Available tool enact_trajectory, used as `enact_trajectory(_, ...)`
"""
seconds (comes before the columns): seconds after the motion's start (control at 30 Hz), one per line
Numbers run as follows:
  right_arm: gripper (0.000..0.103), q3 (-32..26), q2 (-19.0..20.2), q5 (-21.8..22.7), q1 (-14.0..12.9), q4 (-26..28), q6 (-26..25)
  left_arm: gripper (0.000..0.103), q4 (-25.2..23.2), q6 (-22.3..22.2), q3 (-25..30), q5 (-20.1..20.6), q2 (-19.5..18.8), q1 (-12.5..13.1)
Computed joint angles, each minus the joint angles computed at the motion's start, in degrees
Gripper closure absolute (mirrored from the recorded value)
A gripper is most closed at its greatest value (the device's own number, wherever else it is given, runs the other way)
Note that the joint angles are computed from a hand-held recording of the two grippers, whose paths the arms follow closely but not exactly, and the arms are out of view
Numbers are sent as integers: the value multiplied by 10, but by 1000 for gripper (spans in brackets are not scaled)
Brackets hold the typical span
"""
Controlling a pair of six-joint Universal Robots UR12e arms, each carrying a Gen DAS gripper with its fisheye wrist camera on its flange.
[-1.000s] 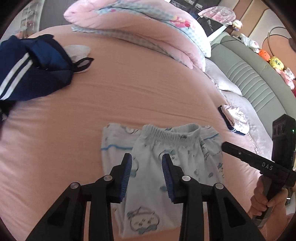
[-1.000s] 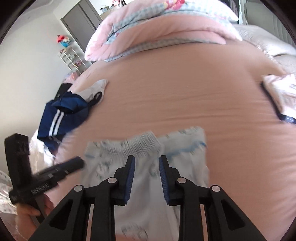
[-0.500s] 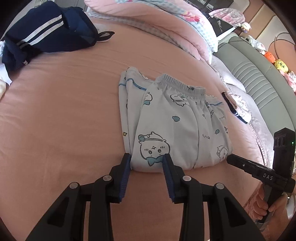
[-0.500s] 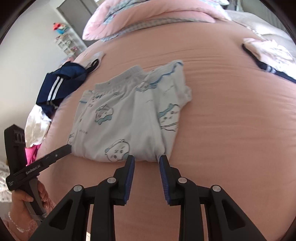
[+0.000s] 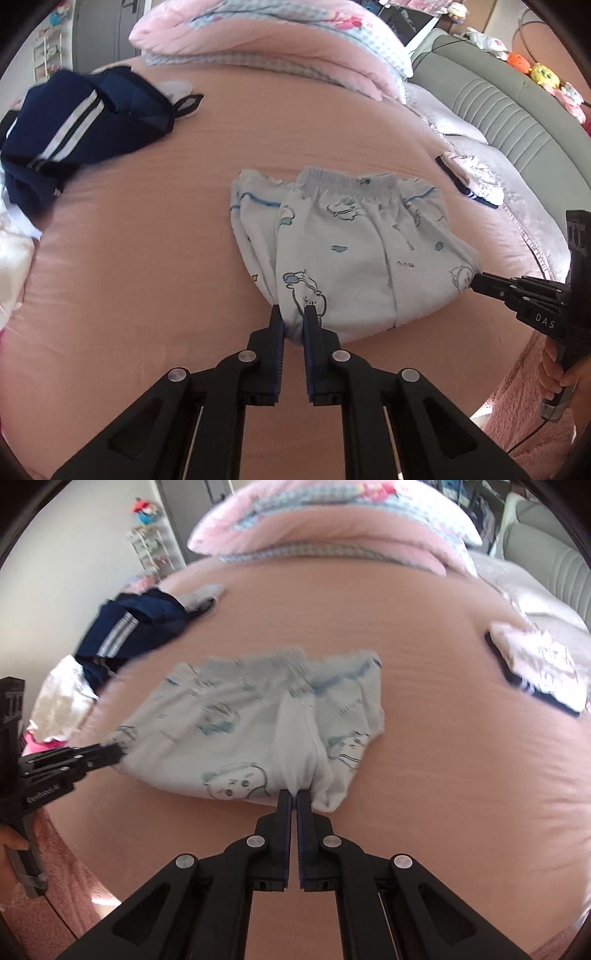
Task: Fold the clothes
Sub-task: 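Withdraw both open grippers from the folded pants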
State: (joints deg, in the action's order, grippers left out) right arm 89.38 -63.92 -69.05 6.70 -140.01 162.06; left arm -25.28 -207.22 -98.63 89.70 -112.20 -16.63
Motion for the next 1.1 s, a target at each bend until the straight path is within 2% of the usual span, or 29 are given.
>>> enact_trajectory(0.07, 103, -1, 4, -7, -3, 21, 10, 95, 3, -16, -12, -14, 3, 5)
enact_trajectory(0.17, 103, 15, -3, -45, -5, 3, 18, 95, 1, -19, -18, -16, 7, 5)
enact_trajectory(0.3, 103, 23, -15, 7, -30, 23, 26, 91, -18, -6, -16, -22, 9, 4)
enact_trajectory(0.33, 103, 27, -18, 3, -29, 11, 15, 87, -21, -6, -15, -12, 11, 2)
enact_trajectory(0.37, 103, 30, -20, 0, -27, -1, 4, 78, -23, -13, -12, 17, 14, -2)
enact_trajectory(0.4, 103, 33, -23, -4, -26, -13, -7, 74, -26, -20, -10, 46, 16, -6)
enact_trajectory(0.47, 103, 35, -25, 2, -19, -37, -29, 59, -1, -26, -7, 110, 17, -18)
enact_trajectory(0.5, 103, 34, -24, 8, -15, -49, -40, 56, 23, -17, -6, 118, 15, -20)
enact_trajectory(0.53, 103, 31, -22, 14, -10, -55, -51, 54, 52, 3, -4, 102, 9, -21)
enact_trajectory(0.57, 103, 22, -16, 22, -3, -45, -61, 54, 66, 29, 1, 64, 4, -16)
enact_trajectory(0.6, 103, 11, -8, 25, 5, -34, -71, 54, 56, 58, 14, 48, -6, -17)
enact_trajectory(0.67, 103, -14, 13, 5, 27, -12, -85, 54, 25, 114, 46, 51, -30, -25)
enact_trajectory(0.73, 103, -35, 31, -25, 41, 13, -93, 54, -23, 143, 68, 70, -48, -31)
enact_trajectory(0.77, 103, -40, 37, -26, 40, 21, -93, 52, -46, 150, 75, 80, -53, -32)
enact_trajectory(0.83, 103, -50, 46, -28, 36, 36, -89, 52, -54, 137, 62, 94, -45, -28)
enact_trajectory(0.97, 103, -44, 44, -62, 16, 4, -64, 50, -54, 88, 36, 129, -23, -19)
enact_trajectory(1.03, 102, -44, 43, -114, 16, -17, -41, 51, -52, 65, 29, 147, -15, -17)
enact_trajectory(1.07, 98, -42, 42, -122, 16, -27, -40, 51, -34, 65, 27, 138, -13, -18)
enact_trajectory(1.1, 98, -41, 38, -106, 14, -28, -34, 51, -7, 71, 24, 117, -14, -19)
